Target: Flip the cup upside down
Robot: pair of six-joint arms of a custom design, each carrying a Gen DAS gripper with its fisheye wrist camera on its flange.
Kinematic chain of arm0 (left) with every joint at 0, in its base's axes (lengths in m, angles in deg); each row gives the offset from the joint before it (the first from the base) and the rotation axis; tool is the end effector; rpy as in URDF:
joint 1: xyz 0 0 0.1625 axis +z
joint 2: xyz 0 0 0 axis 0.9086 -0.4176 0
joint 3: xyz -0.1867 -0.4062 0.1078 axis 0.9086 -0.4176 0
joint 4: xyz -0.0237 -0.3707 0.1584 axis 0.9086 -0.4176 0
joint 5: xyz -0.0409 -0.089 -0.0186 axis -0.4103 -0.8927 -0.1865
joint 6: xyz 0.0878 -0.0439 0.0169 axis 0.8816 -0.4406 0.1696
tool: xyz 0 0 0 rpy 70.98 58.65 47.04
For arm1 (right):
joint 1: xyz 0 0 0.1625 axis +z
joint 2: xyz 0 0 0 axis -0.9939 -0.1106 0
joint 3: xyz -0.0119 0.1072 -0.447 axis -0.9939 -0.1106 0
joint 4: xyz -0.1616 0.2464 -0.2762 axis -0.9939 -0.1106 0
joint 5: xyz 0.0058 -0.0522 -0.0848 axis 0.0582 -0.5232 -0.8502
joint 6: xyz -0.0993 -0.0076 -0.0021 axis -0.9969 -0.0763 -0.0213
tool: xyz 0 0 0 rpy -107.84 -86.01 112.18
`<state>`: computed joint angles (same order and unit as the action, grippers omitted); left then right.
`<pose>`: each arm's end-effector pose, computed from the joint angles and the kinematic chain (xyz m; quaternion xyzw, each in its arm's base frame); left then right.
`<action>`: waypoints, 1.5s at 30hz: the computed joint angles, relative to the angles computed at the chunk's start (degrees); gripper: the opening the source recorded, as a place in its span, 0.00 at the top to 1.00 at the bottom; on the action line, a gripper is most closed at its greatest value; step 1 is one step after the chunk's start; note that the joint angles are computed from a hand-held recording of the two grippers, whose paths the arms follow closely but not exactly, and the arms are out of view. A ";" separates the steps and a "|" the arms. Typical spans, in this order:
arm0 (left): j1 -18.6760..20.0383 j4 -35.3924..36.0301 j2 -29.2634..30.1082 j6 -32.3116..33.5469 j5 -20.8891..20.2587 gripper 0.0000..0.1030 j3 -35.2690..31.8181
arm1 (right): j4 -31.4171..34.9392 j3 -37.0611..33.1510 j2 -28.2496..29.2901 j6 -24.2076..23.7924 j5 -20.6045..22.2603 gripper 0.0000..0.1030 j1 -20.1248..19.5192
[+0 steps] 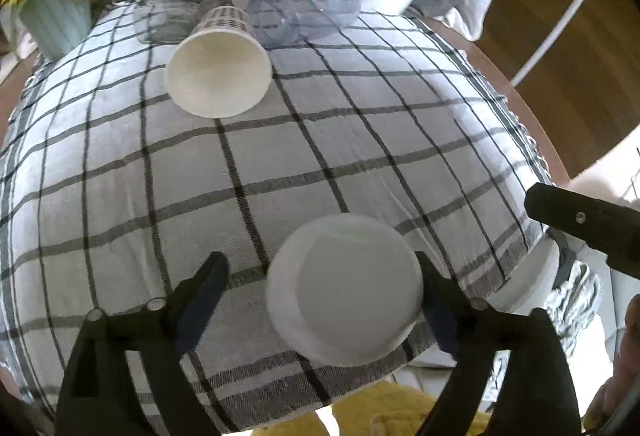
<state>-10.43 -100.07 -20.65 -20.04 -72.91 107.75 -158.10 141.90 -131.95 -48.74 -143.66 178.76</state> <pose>-0.2331 -0.6419 -0.0020 0.2808 0.9307 -0.0904 0.2163 0.1077 -0.5811 0.2127 -0.1614 -0.8682 0.2706 0.3834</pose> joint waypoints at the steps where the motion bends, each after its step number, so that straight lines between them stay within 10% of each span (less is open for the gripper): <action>1: -0.15 -0.05 0.03 -0.42 0.49 0.10 0.01 | -0.56 0.10 -0.10 -1.02 0.63 0.14 -0.12; 10: -5.21 -8.85 -4.27 -6.13 7.67 0.01 6.64 | -11.22 2.85 -2.31 -11.11 4.86 0.12 0.74; 22: -14.04 -13.79 -13.28 -18.66 30.75 0.00 19.08 | -29.58 11.28 -4.20 -22.32 7.73 0.09 5.96; 45: -17.31 -13.79 -17.32 -22.99 30.44 0.00 23.31 | -37.55 15.13 -4.72 -29.03 6.97 0.08 10.67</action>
<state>-27.75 -113.86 -37.97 -43.03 -42.46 131.06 -195.65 157.03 -136.67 -77.78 -136.70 189.43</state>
